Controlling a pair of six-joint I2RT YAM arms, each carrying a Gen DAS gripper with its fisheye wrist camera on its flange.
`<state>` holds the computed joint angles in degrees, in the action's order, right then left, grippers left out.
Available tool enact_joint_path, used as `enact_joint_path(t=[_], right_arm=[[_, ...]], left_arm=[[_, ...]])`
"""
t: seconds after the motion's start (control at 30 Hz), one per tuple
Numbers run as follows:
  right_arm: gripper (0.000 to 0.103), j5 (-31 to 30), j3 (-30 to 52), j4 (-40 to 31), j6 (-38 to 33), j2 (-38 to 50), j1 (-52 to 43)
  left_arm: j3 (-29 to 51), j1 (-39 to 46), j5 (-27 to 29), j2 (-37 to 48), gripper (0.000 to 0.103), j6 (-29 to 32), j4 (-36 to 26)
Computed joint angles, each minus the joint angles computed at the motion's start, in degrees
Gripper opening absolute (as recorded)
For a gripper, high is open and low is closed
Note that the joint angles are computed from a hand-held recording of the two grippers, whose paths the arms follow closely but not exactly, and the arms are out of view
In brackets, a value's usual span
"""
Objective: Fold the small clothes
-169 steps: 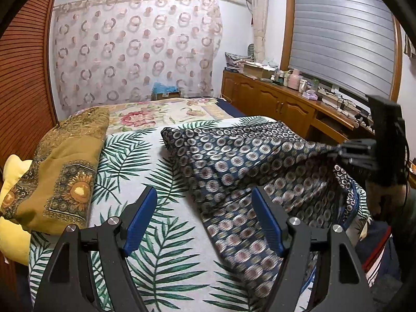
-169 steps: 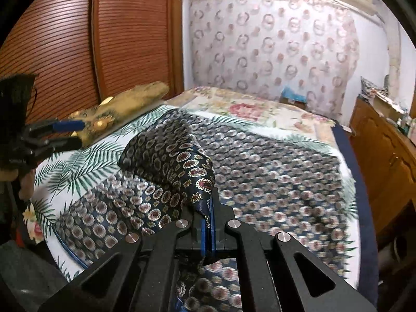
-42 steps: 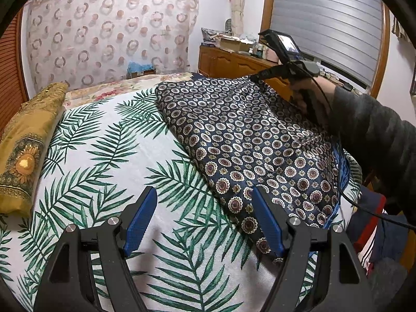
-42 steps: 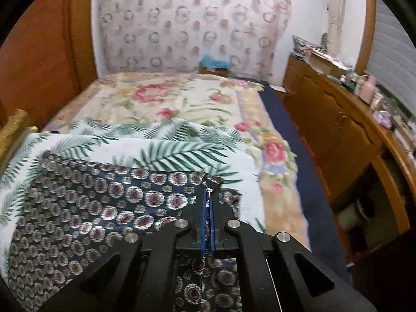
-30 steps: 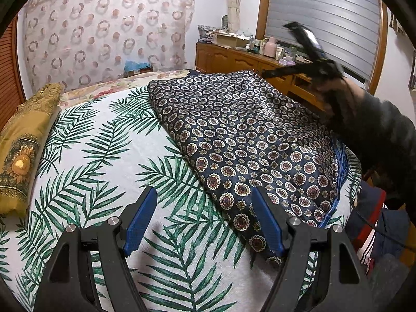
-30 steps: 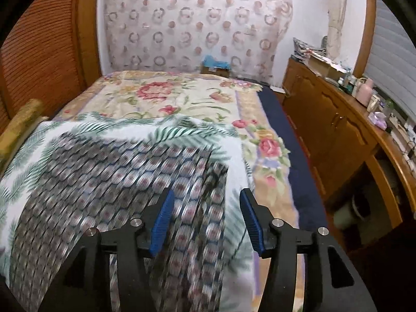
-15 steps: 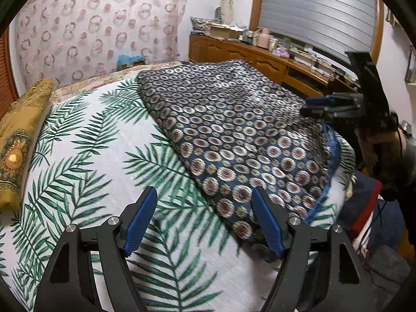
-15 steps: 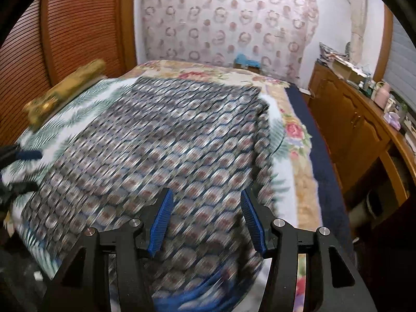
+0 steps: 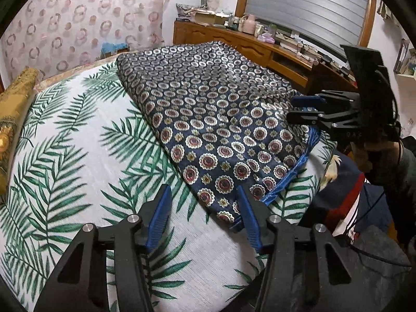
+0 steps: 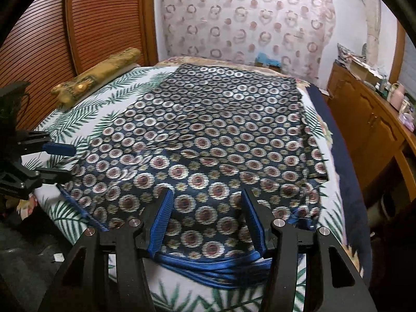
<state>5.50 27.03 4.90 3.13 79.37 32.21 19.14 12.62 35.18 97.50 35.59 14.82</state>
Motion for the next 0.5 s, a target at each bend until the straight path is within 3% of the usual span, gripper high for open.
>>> enact_joint_path(t=[0.23, 0.3, 0.37, 0.5], right_arm=[[0.056, 0.0, -0.5, -0.2, 1.3, -0.4, 3.0], [0.056, -0.3, -1.2, -0.6, 1.5, -1.5, 3.3], [0.056, -0.5, -1.6, -0.9, 1.6, -2.0, 3.5], [0.056, -1.1, -1.9, -3.1, 1.9, -3.8, 4.2]], left_arm=[[-0.2, 0.7, 1.5, -0.5, 0.041, 1.2, -2.0], [0.4, 0.7, 2.6, -0.3, 0.032, 2.2, -3.8], [1.6, 0.2, 3.5, 0.1, 0.012, 2.8, -6.3], [1.5, 0.5, 6.4, -3.2, 0.003, 2.1, -7.6]])
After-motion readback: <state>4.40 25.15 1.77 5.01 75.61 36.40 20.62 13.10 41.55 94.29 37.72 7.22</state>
